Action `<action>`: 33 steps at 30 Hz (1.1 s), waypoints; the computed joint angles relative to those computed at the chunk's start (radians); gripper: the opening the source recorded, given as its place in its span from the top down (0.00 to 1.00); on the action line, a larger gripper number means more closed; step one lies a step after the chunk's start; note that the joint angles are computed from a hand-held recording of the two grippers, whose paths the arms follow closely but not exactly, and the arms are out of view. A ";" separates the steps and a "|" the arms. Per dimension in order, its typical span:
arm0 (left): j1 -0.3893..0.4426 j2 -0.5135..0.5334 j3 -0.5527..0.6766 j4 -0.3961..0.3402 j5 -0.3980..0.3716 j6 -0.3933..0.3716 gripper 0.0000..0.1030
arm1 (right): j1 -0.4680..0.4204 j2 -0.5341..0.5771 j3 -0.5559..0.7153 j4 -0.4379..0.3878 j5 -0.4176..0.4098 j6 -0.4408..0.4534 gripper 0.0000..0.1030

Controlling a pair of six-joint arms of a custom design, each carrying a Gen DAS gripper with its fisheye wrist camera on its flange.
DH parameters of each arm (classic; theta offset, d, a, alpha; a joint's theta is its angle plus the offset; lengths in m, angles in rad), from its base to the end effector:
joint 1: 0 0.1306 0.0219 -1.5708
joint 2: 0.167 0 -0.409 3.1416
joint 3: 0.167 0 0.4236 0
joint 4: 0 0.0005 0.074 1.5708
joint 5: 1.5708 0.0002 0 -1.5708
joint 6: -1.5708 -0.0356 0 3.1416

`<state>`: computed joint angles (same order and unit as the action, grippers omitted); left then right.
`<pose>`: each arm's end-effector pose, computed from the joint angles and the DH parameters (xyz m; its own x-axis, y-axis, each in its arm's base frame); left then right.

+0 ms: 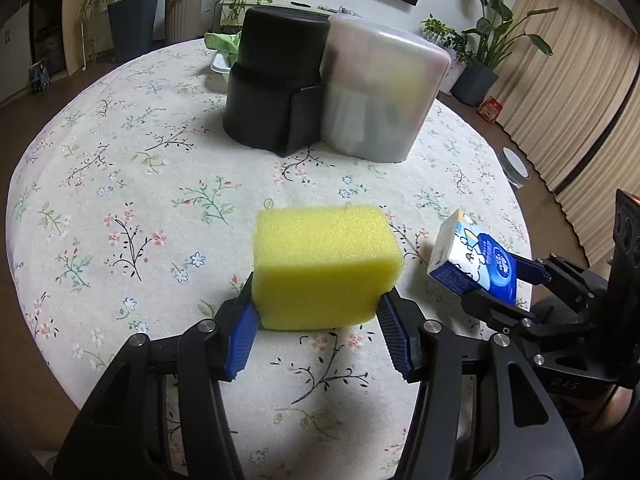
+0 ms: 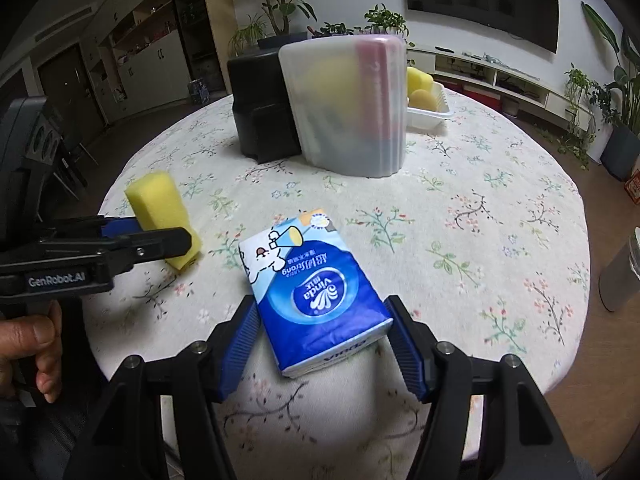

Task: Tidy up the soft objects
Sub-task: 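Lift and carry the yellow sponge and tissue pack over the white tray with both tools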

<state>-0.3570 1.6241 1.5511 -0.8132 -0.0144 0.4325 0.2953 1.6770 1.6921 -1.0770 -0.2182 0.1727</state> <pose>0.5649 -0.2107 0.4138 -0.8019 -0.1482 -0.5788 0.0053 0.9669 -0.2549 0.5802 0.1840 0.4358 -0.7569 -0.4056 -0.5124 -0.5229 0.8462 0.1025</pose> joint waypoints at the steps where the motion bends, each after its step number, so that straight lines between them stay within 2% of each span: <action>1: 0.000 -0.003 0.001 -0.002 -0.007 -0.005 0.49 | -0.002 -0.005 -0.001 -0.003 -0.001 0.001 0.36; 12: 0.012 -0.040 -0.001 -0.022 -0.031 -0.021 0.49 | -0.049 -0.013 0.038 -0.043 0.022 0.006 0.36; 21: 0.081 -0.049 0.032 -0.034 -0.061 -0.045 0.49 | -0.098 0.040 0.143 -0.047 0.058 0.001 0.36; 28: 0.169 0.006 0.161 -0.062 -0.060 -0.098 0.49 | -0.130 0.131 0.303 -0.059 0.105 0.018 0.36; 33: 0.208 0.086 0.301 -0.101 -0.056 -0.138 0.49 | -0.145 0.245 0.494 -0.099 0.131 0.039 0.36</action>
<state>-0.1490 1.7102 1.8524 -0.9141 -0.0702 0.2949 0.1501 1.9216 2.1864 -1.1758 -0.0872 0.2116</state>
